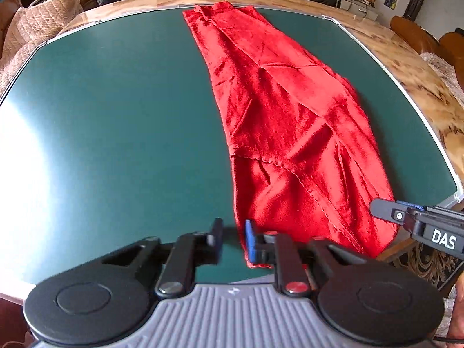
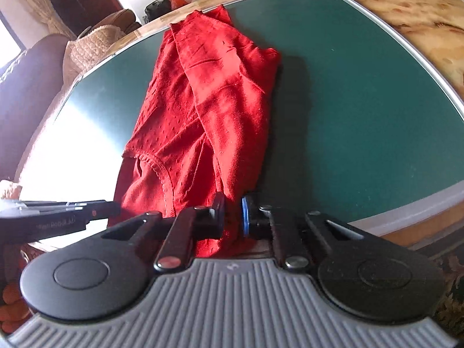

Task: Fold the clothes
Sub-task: 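Grasp the strip end with the right tool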

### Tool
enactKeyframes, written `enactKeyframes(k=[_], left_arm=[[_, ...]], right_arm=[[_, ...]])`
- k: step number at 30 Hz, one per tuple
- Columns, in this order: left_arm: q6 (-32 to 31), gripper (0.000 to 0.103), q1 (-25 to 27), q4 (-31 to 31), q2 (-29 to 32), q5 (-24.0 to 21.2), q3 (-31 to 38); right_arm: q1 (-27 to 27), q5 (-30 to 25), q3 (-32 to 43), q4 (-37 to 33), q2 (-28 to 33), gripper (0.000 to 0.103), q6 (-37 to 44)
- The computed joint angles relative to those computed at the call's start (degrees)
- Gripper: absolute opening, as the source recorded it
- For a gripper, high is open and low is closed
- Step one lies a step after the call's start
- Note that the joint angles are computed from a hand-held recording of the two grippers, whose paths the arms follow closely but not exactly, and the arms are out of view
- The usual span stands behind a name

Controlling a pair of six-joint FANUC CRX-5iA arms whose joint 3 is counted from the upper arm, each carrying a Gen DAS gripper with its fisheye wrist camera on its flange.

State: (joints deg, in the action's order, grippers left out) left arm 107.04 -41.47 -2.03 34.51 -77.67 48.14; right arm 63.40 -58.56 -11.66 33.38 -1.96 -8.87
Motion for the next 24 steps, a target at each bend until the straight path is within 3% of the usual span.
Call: enactKeyframes(k=[7,11,13,15,16,19,21,24], left_arm=[[-0.5,0.001,0.9,2.6,-3.9,3.8,-6.3],[-1.0,0.003,1.4,3.6,-2.8,2.5,-4.7],[-0.5,0.014,1.1,2.7,-1.1,0.2,-2.0],[-1.2,0.04,1.6,4.5,-1.5,1.6,-3.1],[-1.8,0.043,1.7,5.1,-1.5,2.0,-3.3],[-1.6,0.036,0.6,2.0,0.0,0.6,-0.3],[-1.3,0.01,0.2,0.6,1.2,-0.6,1.9],[-1.5,0.002,0.4,1.2,2.1,-0.8,3.0]], right_arm=[[0.7,3.1,-3.8,3.0,-2.7,0.009,-5.8],[0.6,4.0,-4.7,4.0,-3.4,0.008,-7.5],[0.4,4.1,-4.6,3.9,-3.4,0.008,-7.4],[0.3,4.0,-4.4,3.7,-3.2,0.008,-7.0],[0.2,4.0,-4.4,3.5,-3.1,0.008,-6.9],[0.0,3.9,-4.2,3.2,-2.9,0.008,-6.6],[0.0,4.0,-4.3,3.0,-2.9,0.008,-6.6],[-0.1,4.5,-4.6,3.2,-3.1,0.009,-7.0]])
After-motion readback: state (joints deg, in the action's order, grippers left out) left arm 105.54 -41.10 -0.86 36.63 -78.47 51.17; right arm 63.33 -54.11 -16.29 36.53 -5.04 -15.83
